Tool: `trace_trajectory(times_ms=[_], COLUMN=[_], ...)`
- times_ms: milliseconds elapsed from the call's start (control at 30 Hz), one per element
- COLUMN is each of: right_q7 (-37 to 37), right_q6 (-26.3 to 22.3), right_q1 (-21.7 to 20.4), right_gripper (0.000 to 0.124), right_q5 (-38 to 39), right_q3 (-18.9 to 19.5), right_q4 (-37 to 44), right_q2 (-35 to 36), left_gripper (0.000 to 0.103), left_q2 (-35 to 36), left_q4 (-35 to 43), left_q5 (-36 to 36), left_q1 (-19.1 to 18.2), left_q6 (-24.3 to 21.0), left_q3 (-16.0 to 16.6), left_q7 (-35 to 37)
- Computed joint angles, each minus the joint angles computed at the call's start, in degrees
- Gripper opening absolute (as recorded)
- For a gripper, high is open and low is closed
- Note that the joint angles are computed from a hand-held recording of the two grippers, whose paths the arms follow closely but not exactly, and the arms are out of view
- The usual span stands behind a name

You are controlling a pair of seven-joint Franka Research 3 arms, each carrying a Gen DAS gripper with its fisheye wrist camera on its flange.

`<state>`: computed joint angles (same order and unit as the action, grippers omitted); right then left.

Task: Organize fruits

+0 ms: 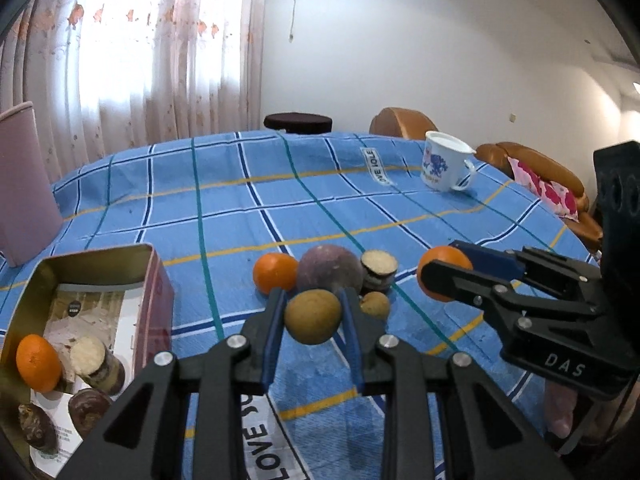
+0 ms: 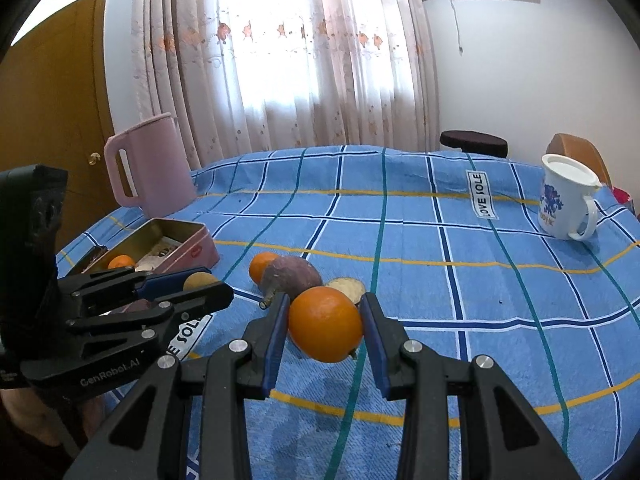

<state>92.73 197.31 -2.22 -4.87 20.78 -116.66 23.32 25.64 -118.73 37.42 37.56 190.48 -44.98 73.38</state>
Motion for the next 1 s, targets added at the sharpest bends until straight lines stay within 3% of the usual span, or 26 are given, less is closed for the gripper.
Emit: trace_trajectory(times_ms=[367, 700, 1000], right_q7=[1.7, 2.4, 1.3], right_q6=[5.0, 9.5, 12.5], right_q1=[2.0, 6.0, 8.9], right_gripper=[0.038, 0.038, 0.038], right_q5=[-2.7, -3.9, -2.5], right_q3=[-2.7, -7.1, -9.8], right_q4=[-1.8, -3.4, -4.4], right_q2=[-0.8, -1.5, -1.8], left_gripper=[0.029, 0.029, 0.029], left_q2=[-3.9, -7.0, -8.2], left_q4=[-1.2, -3.0, -4.7], left_q5=[2.1, -0.8, -4.0], left_q1=[-9.3, -22.5, -31.7], left_q6=[6.5, 12.4, 16.2], left_q3=[11.9, 26.5, 36.1], left_q7=[-6.1, -7.4, -6.6])
